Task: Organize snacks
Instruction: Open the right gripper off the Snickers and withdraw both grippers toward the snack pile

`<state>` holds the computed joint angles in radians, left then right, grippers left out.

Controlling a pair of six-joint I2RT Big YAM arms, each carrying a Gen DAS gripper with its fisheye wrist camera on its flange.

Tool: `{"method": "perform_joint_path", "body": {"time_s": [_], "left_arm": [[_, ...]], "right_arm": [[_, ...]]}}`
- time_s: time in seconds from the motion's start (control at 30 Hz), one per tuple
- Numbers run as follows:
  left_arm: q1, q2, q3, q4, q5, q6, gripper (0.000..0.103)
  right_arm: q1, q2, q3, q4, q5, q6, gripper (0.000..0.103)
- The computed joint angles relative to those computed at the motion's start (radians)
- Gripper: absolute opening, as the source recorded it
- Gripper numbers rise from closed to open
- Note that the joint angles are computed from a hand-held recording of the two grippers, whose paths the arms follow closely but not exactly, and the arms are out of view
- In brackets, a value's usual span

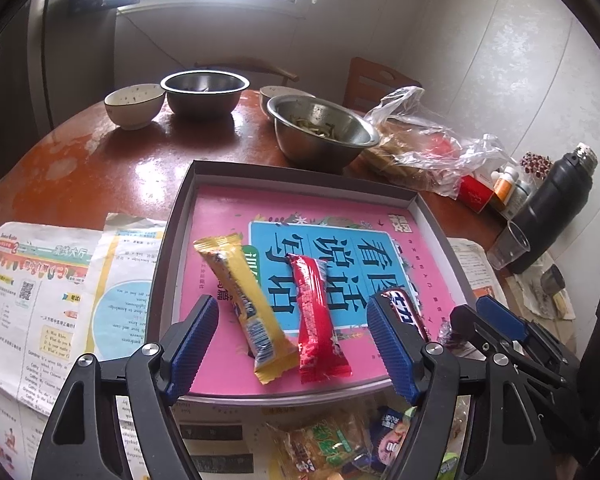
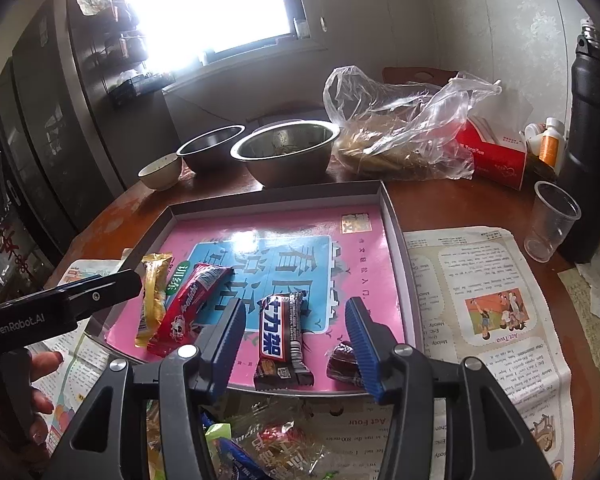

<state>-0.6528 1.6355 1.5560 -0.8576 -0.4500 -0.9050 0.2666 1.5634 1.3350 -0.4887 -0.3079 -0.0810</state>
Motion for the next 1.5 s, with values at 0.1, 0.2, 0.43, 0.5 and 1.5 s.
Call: {"method": "perform_joint_path", "body": {"time_s": [0.1, 0.2, 0.43, 0.5, 1.5], "left_arm": [[-0.007, -0.006, -0.003, -0.001, -0.004, 0.001, 0.078], [-0.013, -0.012, -0.007, -0.003, -0.011, 0.001, 0.078], [-0.025, -0.028, -0.022, -0.005, -0.02, -0.006, 0.078], [-0.028, -0.033, -0.028, -0.003, -0.021, -0.01, 0.078], [-0.101, -0.112, -0.115, -0.017, -0.091, -0.067, 0.078]], "right_arm": [[0.0, -0.011, -0.011, 0.008, 0.0, 0.002, 0.054], [0.001, -0.023, -0.023, 0.015, 0.002, 0.001, 0.055], [0.005, -0.047, -0.042, 0.02, 0.007, -0.003, 0.058], [0.006, -0.055, -0.049, 0.022, 0.007, -0.004, 0.058], [-0.017, -0.185, -0.181, 0.055, -0.01, -0.01, 0.064]]}}
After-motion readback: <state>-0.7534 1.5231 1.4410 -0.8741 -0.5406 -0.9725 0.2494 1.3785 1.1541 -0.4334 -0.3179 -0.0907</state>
